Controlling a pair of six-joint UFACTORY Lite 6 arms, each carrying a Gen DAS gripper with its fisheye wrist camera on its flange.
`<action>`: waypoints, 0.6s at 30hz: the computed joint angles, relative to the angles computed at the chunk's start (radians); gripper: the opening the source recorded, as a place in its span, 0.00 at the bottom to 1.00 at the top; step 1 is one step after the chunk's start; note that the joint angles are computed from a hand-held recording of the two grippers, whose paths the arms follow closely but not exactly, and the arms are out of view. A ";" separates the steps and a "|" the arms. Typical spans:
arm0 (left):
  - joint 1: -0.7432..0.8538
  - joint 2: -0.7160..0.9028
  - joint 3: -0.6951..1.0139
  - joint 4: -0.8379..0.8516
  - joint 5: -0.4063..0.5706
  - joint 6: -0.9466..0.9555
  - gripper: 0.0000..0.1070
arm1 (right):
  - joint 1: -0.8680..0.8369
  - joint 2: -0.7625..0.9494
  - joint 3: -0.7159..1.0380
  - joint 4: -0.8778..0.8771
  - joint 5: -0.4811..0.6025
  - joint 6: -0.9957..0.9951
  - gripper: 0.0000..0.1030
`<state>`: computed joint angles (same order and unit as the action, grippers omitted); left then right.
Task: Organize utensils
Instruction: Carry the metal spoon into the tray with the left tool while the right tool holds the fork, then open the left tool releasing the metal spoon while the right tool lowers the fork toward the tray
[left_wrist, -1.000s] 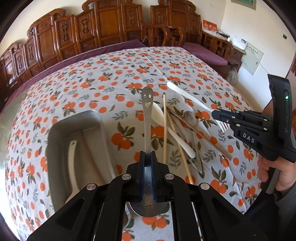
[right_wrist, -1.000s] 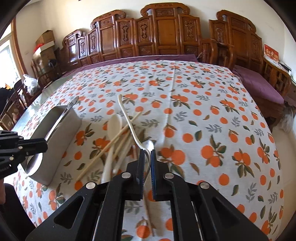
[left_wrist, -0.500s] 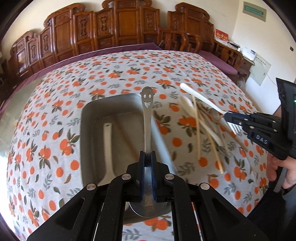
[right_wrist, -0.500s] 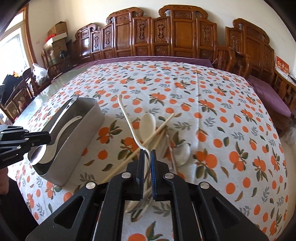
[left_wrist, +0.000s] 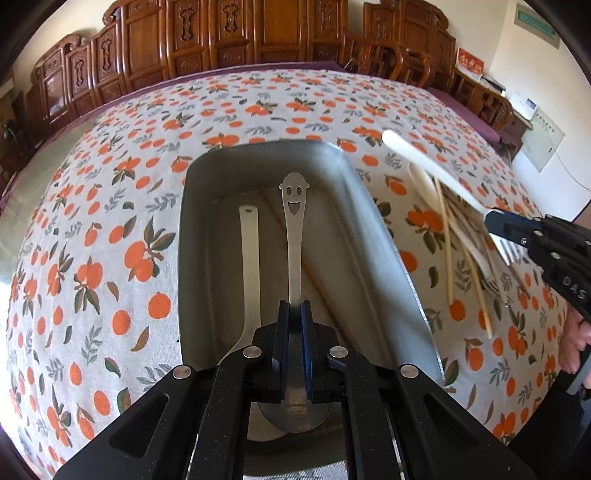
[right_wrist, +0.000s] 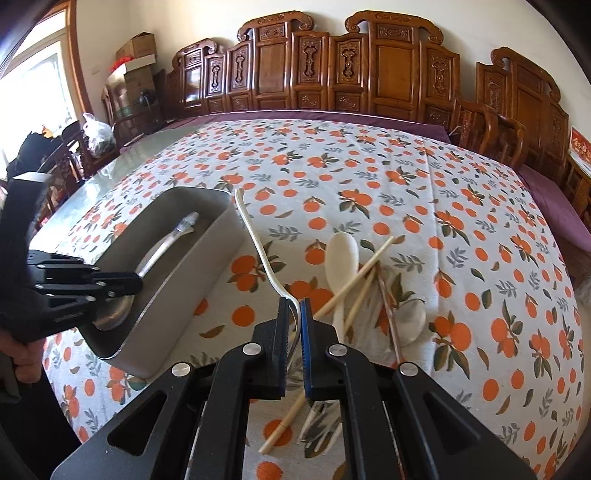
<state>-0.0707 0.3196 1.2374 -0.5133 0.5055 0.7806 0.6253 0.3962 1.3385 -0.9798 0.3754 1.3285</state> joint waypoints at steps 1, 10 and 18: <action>-0.001 0.008 0.005 0.012 0.000 -0.014 0.05 | 0.006 0.003 0.006 -0.001 0.001 0.000 0.07; 0.015 0.000 0.010 -0.002 0.000 -0.004 0.05 | 0.041 0.014 0.021 0.006 0.012 0.017 0.07; 0.077 -0.055 0.035 -0.151 0.071 0.129 0.05 | 0.102 -0.001 0.055 0.038 0.087 0.059 0.07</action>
<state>0.0061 0.2649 1.2727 -0.6639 0.5769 0.9099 0.7270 0.3950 1.3937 -0.9415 0.4623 1.3874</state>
